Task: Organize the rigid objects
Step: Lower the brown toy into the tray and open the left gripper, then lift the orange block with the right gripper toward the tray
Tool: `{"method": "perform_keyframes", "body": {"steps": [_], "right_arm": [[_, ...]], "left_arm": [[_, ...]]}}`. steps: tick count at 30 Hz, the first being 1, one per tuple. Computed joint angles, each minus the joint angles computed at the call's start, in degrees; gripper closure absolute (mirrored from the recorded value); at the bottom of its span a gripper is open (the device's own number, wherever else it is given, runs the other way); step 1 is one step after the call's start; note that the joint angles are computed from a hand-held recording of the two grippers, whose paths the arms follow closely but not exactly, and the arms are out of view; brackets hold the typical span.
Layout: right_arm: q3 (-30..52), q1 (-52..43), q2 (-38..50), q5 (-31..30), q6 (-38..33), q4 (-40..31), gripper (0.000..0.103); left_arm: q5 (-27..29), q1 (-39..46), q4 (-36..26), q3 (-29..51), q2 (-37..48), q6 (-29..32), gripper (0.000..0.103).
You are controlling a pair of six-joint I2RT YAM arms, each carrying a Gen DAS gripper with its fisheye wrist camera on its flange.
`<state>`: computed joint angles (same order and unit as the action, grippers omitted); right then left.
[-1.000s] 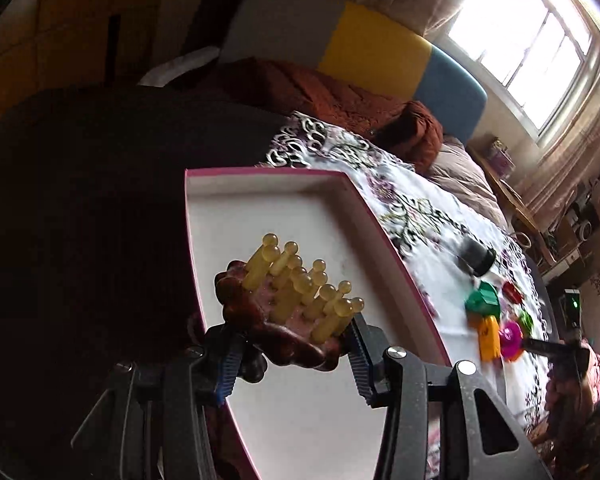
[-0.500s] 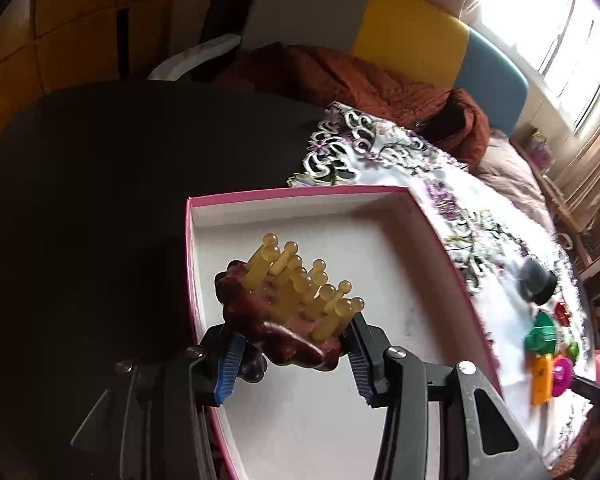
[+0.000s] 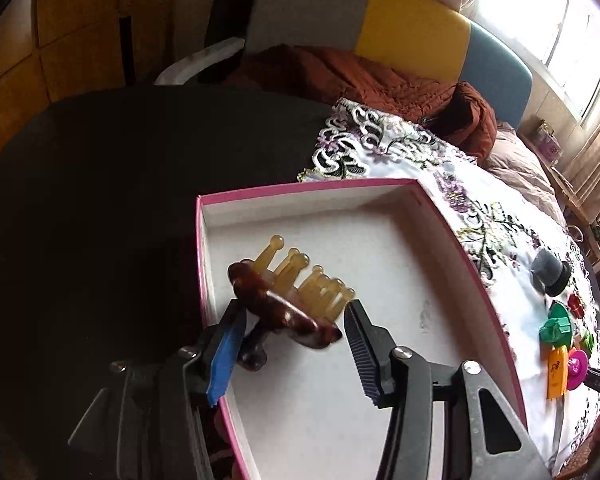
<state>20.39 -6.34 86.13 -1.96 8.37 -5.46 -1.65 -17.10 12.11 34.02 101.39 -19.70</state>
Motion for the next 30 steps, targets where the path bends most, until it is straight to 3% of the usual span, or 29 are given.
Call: {"method": "perform_keyframes", "body": {"steps": [7, 15, 30], "right_arm": [[0.20, 1.15, 0.76, 1.15, 0.36, 0.46, 0.079], [-0.09, 2.49, -0.04, 2.23, 0.74, -0.10, 0.079], [-0.60, 3.04, -0.35, 3.06, 0.49, 0.25, 0.079]], "left_arm": [[-2.70, -2.52, -0.74, -6.75, -8.62, -2.95, 0.051], [-9.71, -12.42, -3.84, -14.47, -21.41, -10.95, 0.051], [-23.67, -26.30, -13.37, -17.26, -32.31, -19.18, 0.051]]}}
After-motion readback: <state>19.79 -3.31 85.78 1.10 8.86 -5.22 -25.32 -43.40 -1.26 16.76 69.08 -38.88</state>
